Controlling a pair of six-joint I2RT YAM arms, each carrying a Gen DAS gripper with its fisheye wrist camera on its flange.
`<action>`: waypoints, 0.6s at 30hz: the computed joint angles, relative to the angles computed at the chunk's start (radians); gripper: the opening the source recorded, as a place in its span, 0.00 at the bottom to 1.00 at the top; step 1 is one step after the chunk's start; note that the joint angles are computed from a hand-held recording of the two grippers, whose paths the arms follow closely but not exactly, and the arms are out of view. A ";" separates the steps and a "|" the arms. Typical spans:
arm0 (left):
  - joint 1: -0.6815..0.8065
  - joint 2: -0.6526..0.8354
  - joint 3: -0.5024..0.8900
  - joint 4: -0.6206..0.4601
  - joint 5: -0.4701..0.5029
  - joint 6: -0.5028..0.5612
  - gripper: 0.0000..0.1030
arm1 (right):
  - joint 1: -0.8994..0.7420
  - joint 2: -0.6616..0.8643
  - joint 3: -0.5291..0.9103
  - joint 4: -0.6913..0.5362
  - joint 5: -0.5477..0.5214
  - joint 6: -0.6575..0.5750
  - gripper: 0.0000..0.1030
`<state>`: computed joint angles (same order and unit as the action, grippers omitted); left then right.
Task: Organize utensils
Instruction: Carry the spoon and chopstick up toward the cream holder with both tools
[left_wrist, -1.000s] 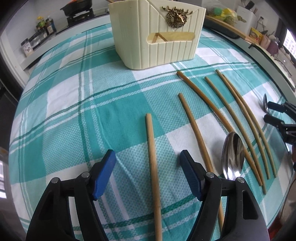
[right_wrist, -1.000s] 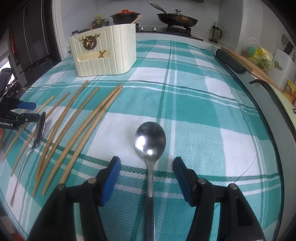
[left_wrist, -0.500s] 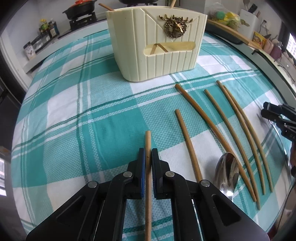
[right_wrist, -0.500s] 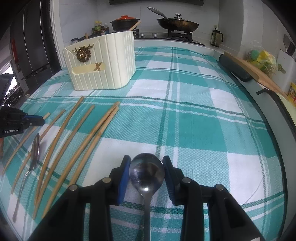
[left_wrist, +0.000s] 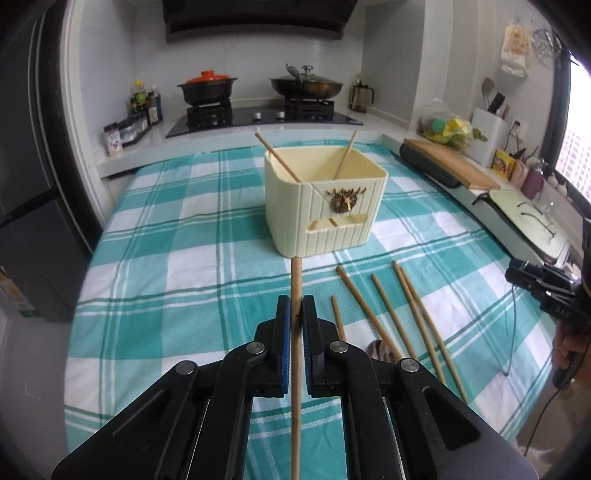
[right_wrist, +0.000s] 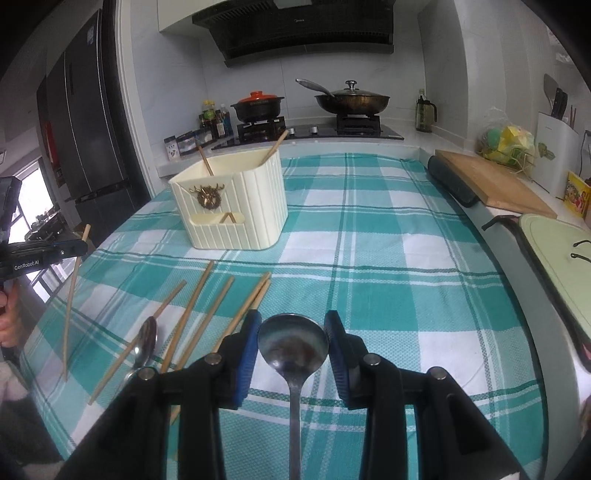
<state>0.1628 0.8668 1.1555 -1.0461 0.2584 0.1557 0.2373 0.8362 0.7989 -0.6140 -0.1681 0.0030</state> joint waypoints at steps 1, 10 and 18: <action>0.014 -0.010 0.016 -0.011 0.015 0.000 0.04 | 0.002 -0.016 0.010 -0.013 -0.002 0.004 0.35; 0.122 -0.033 0.123 -0.063 0.128 -0.006 0.04 | 0.035 -0.072 0.107 -0.075 0.012 0.039 0.35; 0.151 0.013 0.176 -0.061 0.166 -0.036 0.04 | 0.065 0.009 0.200 -0.055 0.034 0.065 0.34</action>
